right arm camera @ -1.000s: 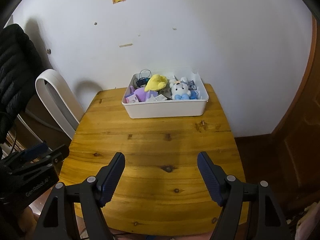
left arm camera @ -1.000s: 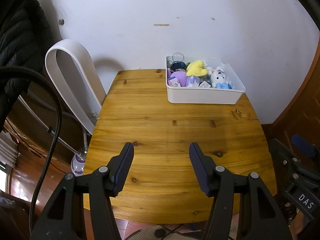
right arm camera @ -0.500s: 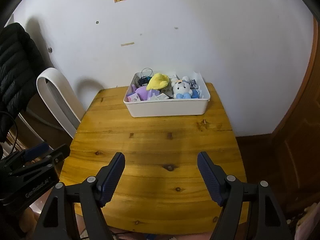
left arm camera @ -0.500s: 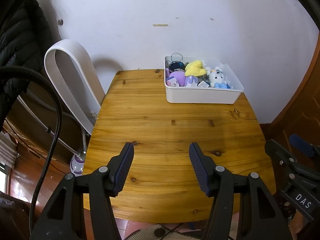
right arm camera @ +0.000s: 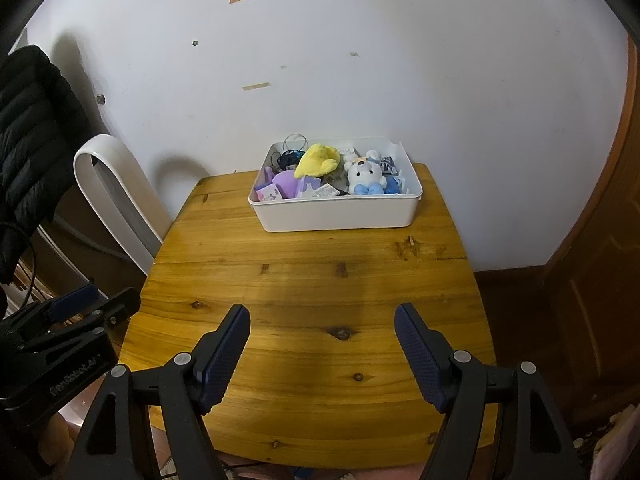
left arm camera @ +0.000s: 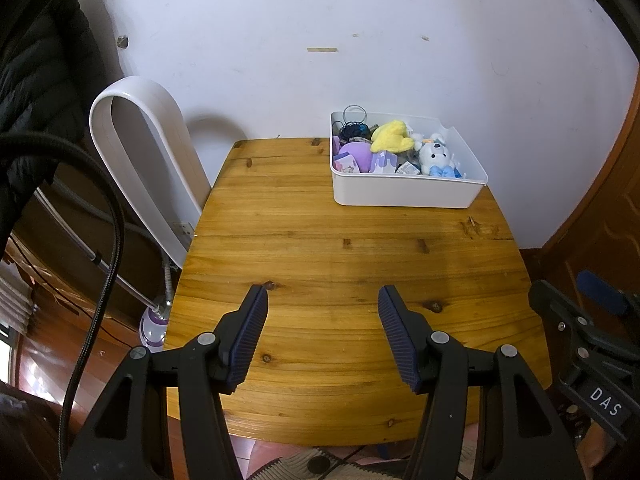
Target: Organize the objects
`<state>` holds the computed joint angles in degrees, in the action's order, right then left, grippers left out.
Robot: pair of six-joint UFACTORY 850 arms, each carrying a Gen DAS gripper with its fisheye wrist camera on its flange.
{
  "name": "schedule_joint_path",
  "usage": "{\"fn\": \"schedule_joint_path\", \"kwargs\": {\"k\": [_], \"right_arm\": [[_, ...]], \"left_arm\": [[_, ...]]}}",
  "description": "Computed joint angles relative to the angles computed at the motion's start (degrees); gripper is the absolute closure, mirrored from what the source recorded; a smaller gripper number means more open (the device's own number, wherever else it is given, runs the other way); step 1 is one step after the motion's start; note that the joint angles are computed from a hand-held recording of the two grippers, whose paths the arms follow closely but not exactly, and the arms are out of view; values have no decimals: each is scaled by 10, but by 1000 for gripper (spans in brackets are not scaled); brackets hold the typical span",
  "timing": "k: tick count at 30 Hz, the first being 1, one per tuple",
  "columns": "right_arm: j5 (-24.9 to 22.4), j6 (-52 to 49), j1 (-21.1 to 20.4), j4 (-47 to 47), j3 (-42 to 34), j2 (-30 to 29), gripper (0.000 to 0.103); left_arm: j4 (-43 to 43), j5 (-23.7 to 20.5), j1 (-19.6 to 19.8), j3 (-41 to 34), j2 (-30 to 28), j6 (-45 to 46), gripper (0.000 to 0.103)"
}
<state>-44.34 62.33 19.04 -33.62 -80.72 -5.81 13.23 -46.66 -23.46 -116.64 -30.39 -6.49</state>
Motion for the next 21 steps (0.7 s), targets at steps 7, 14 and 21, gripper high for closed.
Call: {"fn": "schedule_joint_path", "kwargs": {"k": [7, 14, 21], "right_arm": [[3, 0, -1, -1, 4, 3, 27], [-1, 4, 3, -2, 3, 2, 27], [-1, 2, 4, -1, 2, 2, 27]], "left_arm": [[0, -2, -1, 1, 1, -2, 41], [5, -3, -3, 5, 3, -13, 41], [18, -3, -9, 16, 9, -40, 41]]}}
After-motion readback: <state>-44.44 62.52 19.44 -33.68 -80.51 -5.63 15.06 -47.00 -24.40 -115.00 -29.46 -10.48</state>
